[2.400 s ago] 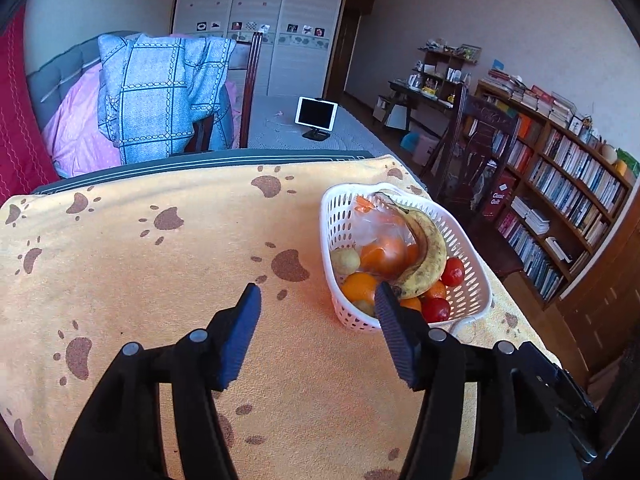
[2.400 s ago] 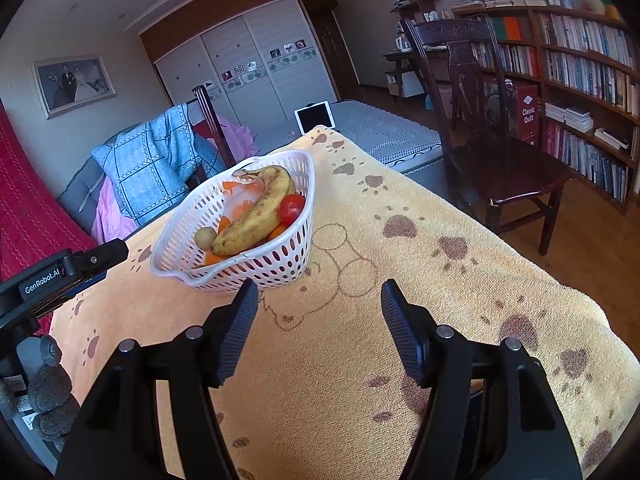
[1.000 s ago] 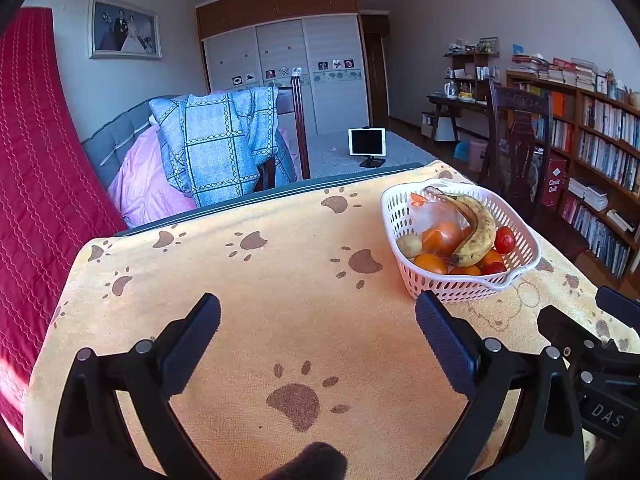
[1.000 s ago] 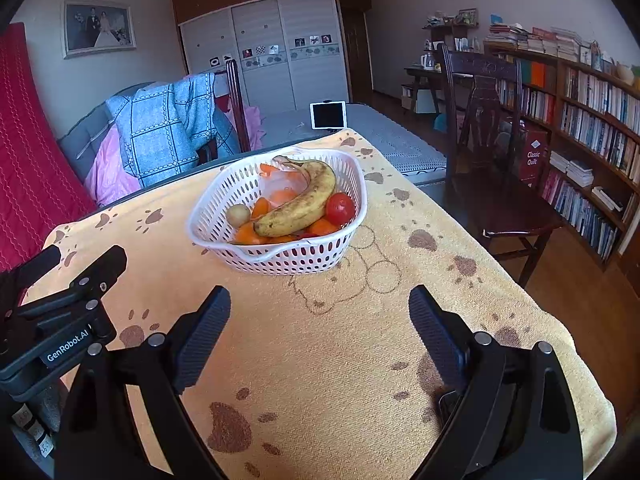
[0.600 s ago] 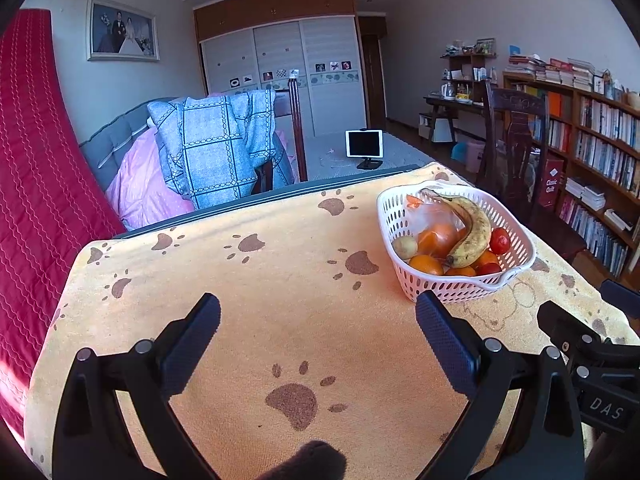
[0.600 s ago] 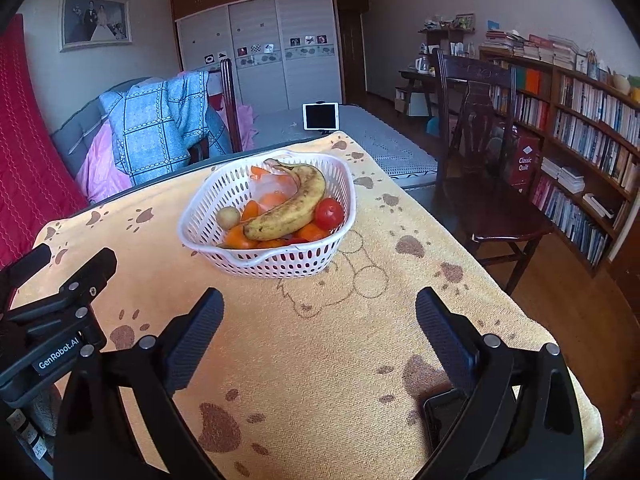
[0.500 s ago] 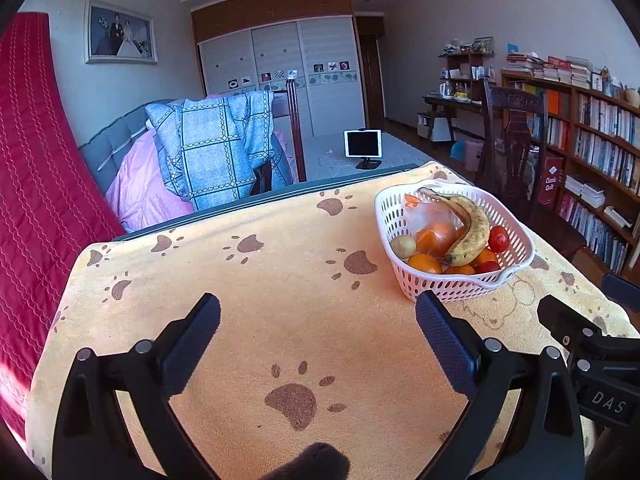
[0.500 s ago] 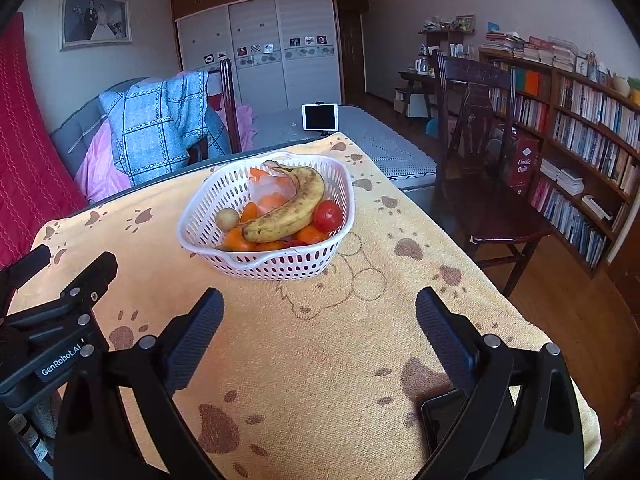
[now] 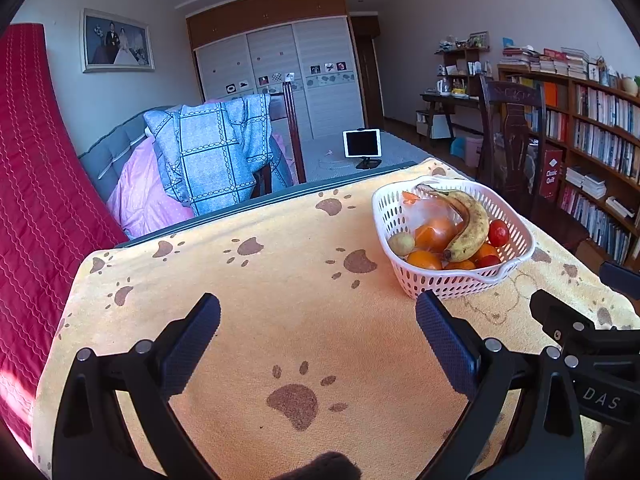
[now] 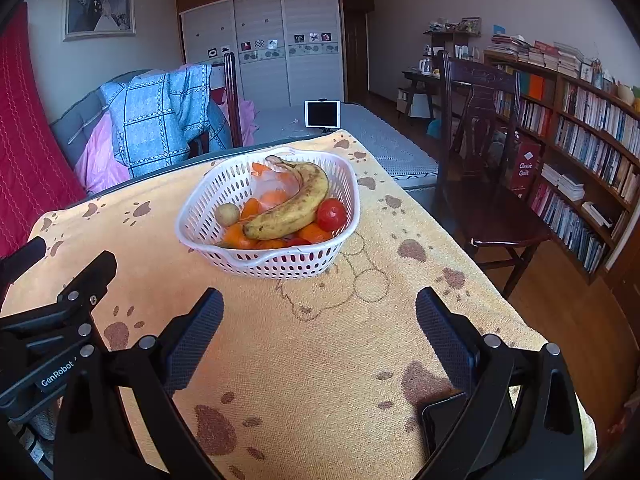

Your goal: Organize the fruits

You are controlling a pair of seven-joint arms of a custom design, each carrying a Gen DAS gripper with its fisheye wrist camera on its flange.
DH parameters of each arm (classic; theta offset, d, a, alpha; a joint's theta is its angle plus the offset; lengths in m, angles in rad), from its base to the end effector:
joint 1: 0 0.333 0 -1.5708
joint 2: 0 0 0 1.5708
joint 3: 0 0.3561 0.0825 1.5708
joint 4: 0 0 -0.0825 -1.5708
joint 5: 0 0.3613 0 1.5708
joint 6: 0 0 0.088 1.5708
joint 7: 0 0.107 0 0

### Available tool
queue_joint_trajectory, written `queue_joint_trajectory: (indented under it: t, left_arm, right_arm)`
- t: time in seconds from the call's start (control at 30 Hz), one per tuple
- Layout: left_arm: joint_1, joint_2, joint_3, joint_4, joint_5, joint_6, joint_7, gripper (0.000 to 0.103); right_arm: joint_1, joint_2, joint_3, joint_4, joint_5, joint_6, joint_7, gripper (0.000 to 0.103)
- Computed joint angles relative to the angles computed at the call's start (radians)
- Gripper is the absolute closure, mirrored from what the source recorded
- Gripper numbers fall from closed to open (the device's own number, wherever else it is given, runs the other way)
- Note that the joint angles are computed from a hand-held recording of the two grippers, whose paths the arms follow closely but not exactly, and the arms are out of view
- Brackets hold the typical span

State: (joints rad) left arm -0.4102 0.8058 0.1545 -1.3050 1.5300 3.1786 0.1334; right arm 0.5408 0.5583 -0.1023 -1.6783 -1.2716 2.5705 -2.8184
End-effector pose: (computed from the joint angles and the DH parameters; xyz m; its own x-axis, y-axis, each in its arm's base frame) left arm 0.6945 -0.3156 0.3492 -0.3679 -0.9140 -0.1710 -0.4239 0.3286 -0.8440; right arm 0.6262 0.3240 0.3526 -0.3657 -0.9279 -0.0724 -0.5526 0.2790 -0.7854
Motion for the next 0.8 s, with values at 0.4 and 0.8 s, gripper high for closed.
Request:
queue_joint_trajectory:
  t: [0.4, 0.8]
  left_arm:
    - [-0.021, 0.005, 0.035, 0.016, 0.054, 0.011, -0.071, 0.006]
    - [0.047, -0.058, -0.039, -0.108, -0.028, -0.053, 0.042, 0.006]
  right_arm:
    - [-0.003, 0.005, 0.002, 0.000, 0.015, 0.011, -0.016, 0.005]
    - [-0.013, 0.041, 0.018, 0.032, 0.089, 0.099, -0.085, 0.005]
